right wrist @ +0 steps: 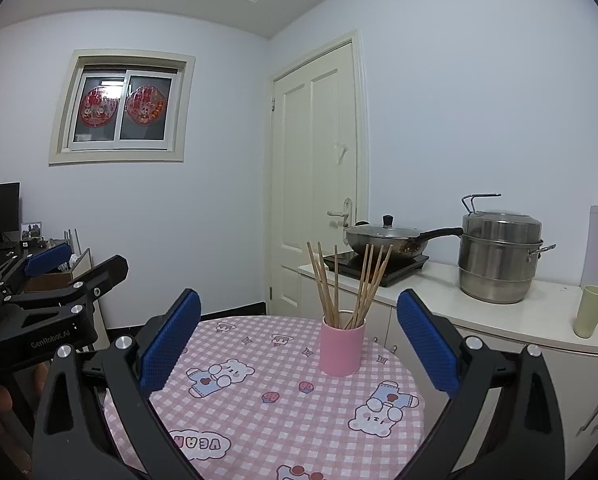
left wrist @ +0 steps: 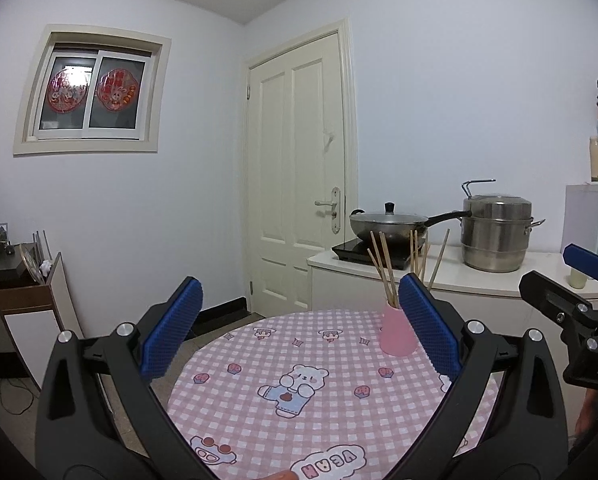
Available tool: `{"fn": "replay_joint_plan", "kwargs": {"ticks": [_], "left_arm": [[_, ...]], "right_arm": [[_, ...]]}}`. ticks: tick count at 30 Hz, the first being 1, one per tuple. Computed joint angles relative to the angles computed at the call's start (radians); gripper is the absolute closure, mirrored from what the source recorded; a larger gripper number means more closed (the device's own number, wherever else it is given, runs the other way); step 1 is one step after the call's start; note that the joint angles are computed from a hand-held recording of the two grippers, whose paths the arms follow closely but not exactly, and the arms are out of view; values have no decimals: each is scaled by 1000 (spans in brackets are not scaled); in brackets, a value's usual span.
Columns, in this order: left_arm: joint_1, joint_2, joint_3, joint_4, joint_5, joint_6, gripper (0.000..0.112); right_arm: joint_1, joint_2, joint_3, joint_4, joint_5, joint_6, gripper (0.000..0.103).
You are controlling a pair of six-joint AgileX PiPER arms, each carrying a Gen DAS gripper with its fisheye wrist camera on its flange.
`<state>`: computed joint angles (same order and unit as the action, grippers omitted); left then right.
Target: Organize utensils
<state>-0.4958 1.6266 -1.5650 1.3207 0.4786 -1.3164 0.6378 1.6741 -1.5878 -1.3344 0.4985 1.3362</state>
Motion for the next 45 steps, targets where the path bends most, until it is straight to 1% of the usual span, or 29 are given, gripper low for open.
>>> {"fn": "replay_joint_plan", "kwargs": {"ticks": [7, 14, 16, 20, 24, 28, 39, 45], "left_arm": [[6, -13, 27, 26, -17, -32, 16], [-10, -32, 67, 161, 8, -155, 16], [-8, -36, 73, 178, 7, -175, 16], [-5, -39, 75, 184, 7, -182, 16], [-18, -33, 70, 201, 31, -185, 16], [-22, -36, 76, 211, 38, -194, 16], [-21, -27, 59, 179, 43, -151, 16], [-20, -28, 62, 182, 45, -154, 16]], "right_arm": [[11, -2, 9, -36, 15, 29, 8], [27, 2, 8, -47, 38, 35, 8], [34, 5, 3, -45, 45, 32, 8], [40, 8, -2, -36, 53, 22, 8], [42, 14, -13, -21, 56, 6, 8], [42, 17, -19, -11, 56, -4, 8], [43, 25, -27, -2, 62, -14, 8], [45, 28, -29, 0, 61, -16, 8]]}}
